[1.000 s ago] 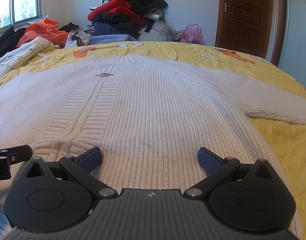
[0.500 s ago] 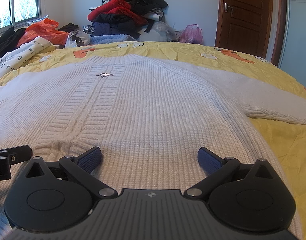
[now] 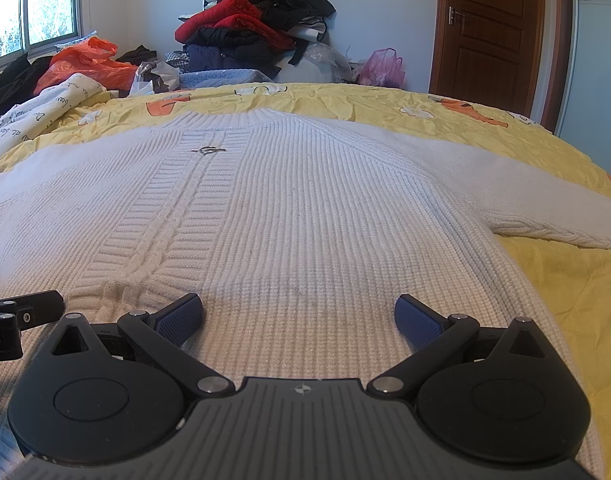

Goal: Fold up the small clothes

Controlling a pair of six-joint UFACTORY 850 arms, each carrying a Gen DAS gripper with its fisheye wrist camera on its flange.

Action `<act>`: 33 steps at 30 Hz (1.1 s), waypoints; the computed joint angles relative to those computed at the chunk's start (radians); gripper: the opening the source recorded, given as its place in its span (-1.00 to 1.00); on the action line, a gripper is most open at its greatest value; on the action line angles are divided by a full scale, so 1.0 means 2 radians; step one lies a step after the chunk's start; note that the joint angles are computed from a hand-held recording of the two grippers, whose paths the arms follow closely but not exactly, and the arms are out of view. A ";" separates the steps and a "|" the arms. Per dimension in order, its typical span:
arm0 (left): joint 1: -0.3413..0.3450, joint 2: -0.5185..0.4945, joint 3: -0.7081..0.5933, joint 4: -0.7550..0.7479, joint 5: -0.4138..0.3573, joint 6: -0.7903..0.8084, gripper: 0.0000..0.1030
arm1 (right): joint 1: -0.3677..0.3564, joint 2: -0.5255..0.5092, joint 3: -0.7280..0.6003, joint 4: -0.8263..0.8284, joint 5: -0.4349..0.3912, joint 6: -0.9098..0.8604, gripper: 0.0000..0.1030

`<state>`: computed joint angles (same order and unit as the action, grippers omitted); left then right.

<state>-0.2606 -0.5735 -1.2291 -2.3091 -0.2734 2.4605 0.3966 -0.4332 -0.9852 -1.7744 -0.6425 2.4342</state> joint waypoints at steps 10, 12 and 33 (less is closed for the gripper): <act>0.000 0.000 0.000 -0.002 0.000 0.002 1.00 | 0.000 0.000 0.000 0.000 0.000 0.000 0.99; 0.000 0.000 0.000 -0.002 0.000 0.002 1.00 | 0.000 0.000 0.000 0.000 0.000 0.000 0.99; 0.000 0.001 0.002 -0.001 -0.001 0.002 1.00 | -0.008 0.019 0.009 -0.008 0.017 -0.014 0.94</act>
<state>-0.2606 -0.5712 -1.2253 -2.3115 -0.2746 2.4643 0.3801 -0.3947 -0.9664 -1.7907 -0.6081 2.4055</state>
